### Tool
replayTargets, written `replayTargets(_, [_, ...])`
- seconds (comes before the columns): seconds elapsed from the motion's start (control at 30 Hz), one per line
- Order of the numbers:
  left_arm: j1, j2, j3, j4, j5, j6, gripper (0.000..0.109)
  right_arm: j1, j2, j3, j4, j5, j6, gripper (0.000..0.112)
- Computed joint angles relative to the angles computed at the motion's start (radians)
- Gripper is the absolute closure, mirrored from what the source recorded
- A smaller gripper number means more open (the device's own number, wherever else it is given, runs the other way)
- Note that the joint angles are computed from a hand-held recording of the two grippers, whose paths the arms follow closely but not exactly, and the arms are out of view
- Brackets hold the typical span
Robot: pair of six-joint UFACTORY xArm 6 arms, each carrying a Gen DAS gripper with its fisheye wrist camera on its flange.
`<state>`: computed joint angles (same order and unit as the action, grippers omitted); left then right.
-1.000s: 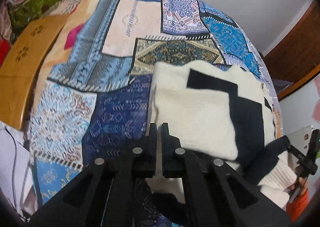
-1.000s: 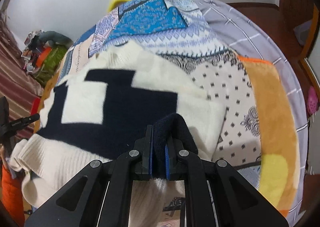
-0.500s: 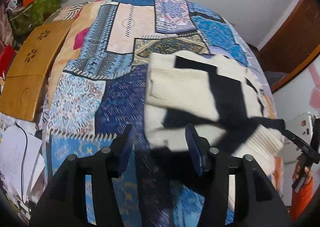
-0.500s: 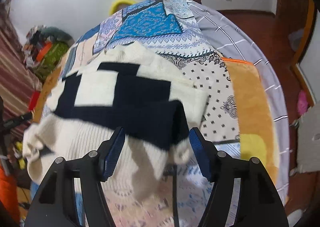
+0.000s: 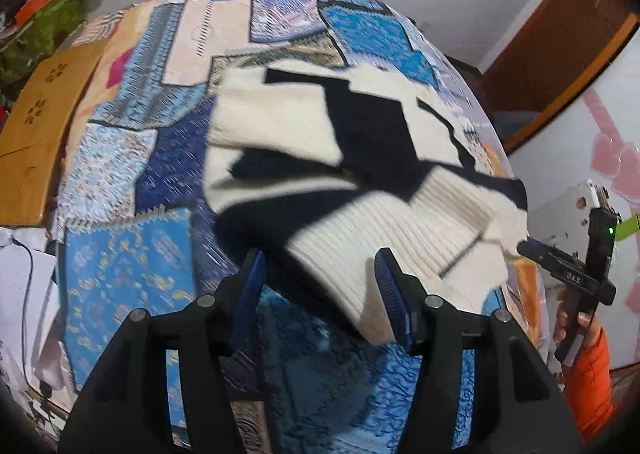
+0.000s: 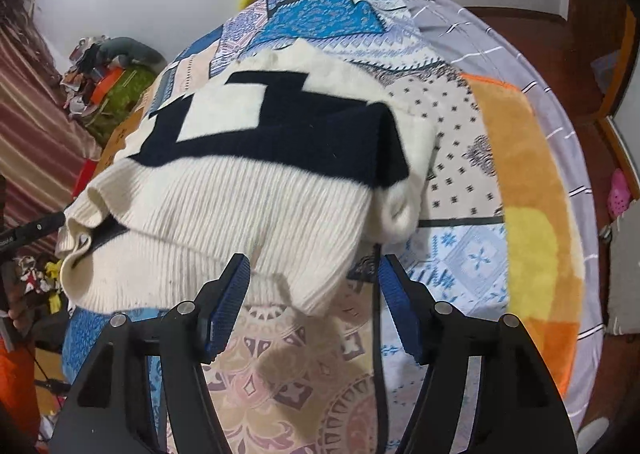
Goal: Fold small clothes
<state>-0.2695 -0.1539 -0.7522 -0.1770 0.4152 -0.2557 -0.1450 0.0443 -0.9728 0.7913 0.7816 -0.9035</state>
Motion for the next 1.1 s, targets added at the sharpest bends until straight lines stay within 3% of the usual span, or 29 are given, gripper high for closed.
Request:
replayTargets(0.13, [-0.019, 0.012, 0.009, -0.052, 0.001, 0.018, 0.053, 0.009, 0.0, 0.013, 0.048, 0.011, -0.041, 0.05])
replayTargets(0.27, [-0.031, 0.022, 0.019, -0.105, -0.047, 0.047, 0.053, 0.018, 0.01, 0.007, 0.069, 0.004, -0.049, 0.061])
replayTargets(0.37, [-0.043, 0.036, 0.005, -0.149, -0.053, 0.097, 0.071, 0.018, 0.022, -0.003, 0.082, 0.0, -0.048, 0.078])
replayTargets(0.43, [-0.048, 0.047, -0.006, -0.158, -0.048, 0.117, 0.09, 0.017, 0.03, -0.007, 0.077, -0.003, -0.038, 0.088])
replayTargets(0.5, [-0.057, 0.054, -0.015, -0.177, -0.049, 0.14, 0.095, 0.013, 0.037, -0.014, 0.08, 0.007, -0.032, 0.1])
replayTargets(0.8, [-0.013, 0.034, -0.045, -0.17, -0.112, 0.133, 0.102, -0.002, 0.026, -0.069, 0.142, 0.036, -0.086, 0.105])
replayTargets(1.1, [0.094, 0.156, -0.215, 0.089, -0.132, -0.06, 0.102, 0.052, 0.097, -0.267, 0.142, -0.04, -0.067, 0.106])
